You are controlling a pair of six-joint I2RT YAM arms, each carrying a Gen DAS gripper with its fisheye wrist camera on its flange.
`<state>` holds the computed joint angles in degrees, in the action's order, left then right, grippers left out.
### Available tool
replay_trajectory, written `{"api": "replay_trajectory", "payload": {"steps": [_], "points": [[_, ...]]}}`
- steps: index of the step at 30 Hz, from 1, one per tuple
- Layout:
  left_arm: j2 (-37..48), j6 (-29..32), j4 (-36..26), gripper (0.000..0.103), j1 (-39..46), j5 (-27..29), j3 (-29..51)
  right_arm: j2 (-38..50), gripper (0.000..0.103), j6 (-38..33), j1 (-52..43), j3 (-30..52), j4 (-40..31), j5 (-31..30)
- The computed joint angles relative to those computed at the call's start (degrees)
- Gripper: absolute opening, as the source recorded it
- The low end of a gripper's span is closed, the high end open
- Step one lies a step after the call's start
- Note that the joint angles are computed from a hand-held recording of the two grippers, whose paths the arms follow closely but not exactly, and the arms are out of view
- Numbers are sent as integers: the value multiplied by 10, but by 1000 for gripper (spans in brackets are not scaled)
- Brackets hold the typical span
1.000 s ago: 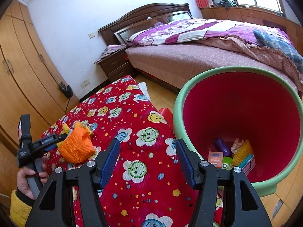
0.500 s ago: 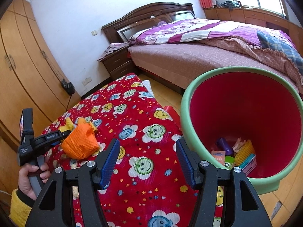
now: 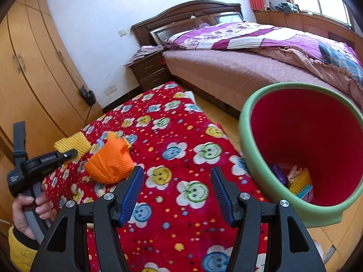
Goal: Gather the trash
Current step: 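Grasp the orange mesh bag with the right gripper while the left gripper holds the yellow foam net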
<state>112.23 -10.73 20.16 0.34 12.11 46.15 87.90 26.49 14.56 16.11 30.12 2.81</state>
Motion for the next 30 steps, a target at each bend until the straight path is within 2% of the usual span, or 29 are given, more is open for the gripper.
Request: {"api": "replay_trajectory", "payload": {"steps": [8, 10, 15, 18, 23, 30], "points": [[2, 1, 53, 11, 51, 19, -25, 36, 64, 10, 59, 46, -24, 27], [11, -1, 57, 11, 60, 23, -23, 48, 73, 11, 71, 59, -25, 32], [27, -7, 74, 11, 64, 30, -23, 82, 73, 24, 100, 90, -17, 47], [28, -1, 84, 11, 65, 33, -29, 108, 84, 30, 110, 113, -11, 45], [31, 1, 86, 11, 66, 35, -29, 161, 84, 26, 125, 164, -17, 38], [40, 4, 84, 11, 72, 40, -26, 231, 84, 6, 143, 254, -73, 42]]}}
